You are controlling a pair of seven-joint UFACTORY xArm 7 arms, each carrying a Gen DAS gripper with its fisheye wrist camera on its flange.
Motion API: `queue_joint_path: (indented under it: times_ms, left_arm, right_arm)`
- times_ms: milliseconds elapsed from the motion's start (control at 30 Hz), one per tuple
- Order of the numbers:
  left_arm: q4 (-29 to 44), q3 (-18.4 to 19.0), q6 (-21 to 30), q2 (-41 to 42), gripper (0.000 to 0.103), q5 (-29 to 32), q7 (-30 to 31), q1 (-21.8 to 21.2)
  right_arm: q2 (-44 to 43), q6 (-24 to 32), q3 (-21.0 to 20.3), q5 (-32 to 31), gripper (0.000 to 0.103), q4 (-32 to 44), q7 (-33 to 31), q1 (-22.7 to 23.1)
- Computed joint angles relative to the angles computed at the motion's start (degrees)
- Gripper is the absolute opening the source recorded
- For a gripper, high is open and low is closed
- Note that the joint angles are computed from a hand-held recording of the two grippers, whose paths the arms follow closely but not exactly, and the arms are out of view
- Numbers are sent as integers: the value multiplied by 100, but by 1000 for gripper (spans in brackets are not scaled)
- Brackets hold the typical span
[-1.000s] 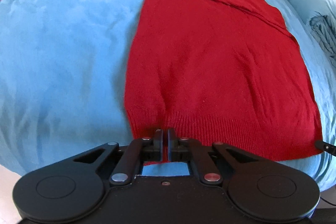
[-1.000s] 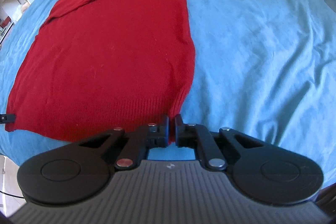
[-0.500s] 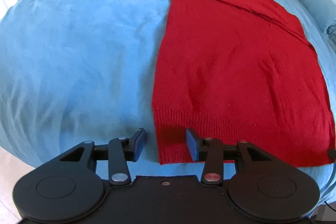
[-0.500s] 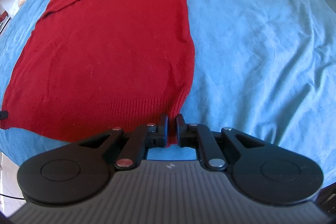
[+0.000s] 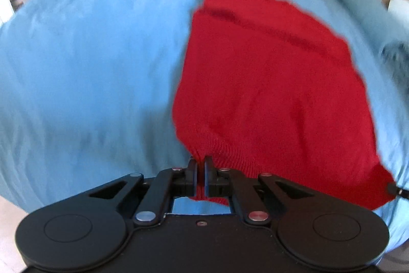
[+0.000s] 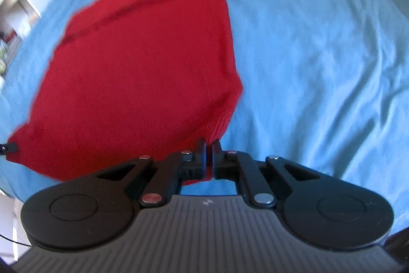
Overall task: Fold small clothes
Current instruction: 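Lift the hem with both tools and fold it over toward the collar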
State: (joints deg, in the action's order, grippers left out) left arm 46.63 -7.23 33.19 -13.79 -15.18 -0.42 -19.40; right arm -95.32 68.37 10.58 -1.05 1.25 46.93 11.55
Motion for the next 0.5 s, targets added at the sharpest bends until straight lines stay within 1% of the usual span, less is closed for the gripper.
queue_joint_path:
  times_ms: [100, 200, 267, 333, 433, 500]
  left_arm:
    - [587, 30, 32, 140, 4, -128, -142, 16]
    - [1413, 0, -110, 568, 4, -198, -329, 48]
    - [2025, -69, -161, 975, 4, -79, -566, 82]
    - [2766, -145, -247, 1560, 4, 234, -915, 90]
    - [4034, -144, -286, 2620, 4, 769, -1530, -26]
    - [4991, -71, -368, 3497, 4, 1044, -1887, -169]
  right_arm:
    - [359, -491, -504, -247, 19, 400, -375, -529]
    - [1176, -1379, -953, -370, 19, 894, -851, -1041]
    - [1899, -2118, -1208, -380, 19, 1247, -1163, -1313]
    - [2819, -2941, -1409, -366, 19, 1643, -1455, -1510]
    - [4339, -4045, -1712, -194, 19, 2309, -1852, -1603]
    - [5363, -4602, -1863, -40, 19, 2819, -2108, -1585]
